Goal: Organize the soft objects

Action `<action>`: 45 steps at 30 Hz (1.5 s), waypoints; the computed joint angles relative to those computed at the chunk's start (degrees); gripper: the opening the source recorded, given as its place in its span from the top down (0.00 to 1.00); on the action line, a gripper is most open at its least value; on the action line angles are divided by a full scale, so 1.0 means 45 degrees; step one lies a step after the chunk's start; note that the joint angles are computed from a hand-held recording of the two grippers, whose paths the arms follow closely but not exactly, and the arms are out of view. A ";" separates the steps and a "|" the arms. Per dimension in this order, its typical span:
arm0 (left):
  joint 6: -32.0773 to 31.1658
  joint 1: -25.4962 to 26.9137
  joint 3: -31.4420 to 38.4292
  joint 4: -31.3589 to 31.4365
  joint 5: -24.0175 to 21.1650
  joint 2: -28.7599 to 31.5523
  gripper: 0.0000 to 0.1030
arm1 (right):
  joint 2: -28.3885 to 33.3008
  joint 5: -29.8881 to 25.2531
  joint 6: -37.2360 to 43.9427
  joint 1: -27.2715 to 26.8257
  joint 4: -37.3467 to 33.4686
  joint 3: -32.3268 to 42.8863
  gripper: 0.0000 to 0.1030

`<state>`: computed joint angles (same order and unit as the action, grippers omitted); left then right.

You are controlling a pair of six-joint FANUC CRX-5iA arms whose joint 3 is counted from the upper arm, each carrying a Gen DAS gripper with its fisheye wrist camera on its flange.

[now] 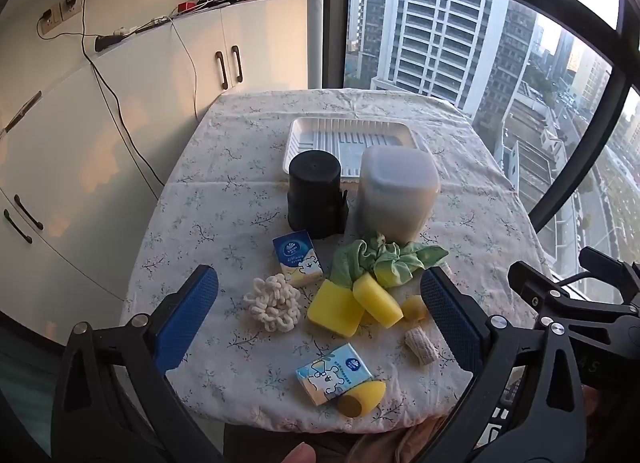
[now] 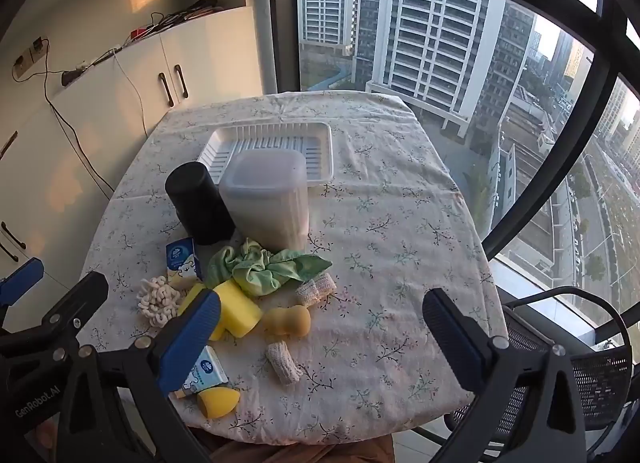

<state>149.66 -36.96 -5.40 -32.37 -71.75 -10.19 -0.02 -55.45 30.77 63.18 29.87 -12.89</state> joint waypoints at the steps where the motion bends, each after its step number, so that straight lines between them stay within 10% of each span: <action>1: -0.0050 0.0006 -0.0001 -0.0015 -0.0003 -0.0007 0.00 | 0.0019 -0.0011 0.0009 -0.0013 0.0004 0.0019 0.00; 45: 0.0122 -0.0124 0.0146 -0.0256 -0.0277 0.0150 0.00 | 0.0063 0.0022 -0.0004 0.0018 0.0259 0.0009 0.00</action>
<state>150.20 -37.52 -4.74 -33.53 -73.00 -9.52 0.27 -55.35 30.75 63.26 31.04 -12.85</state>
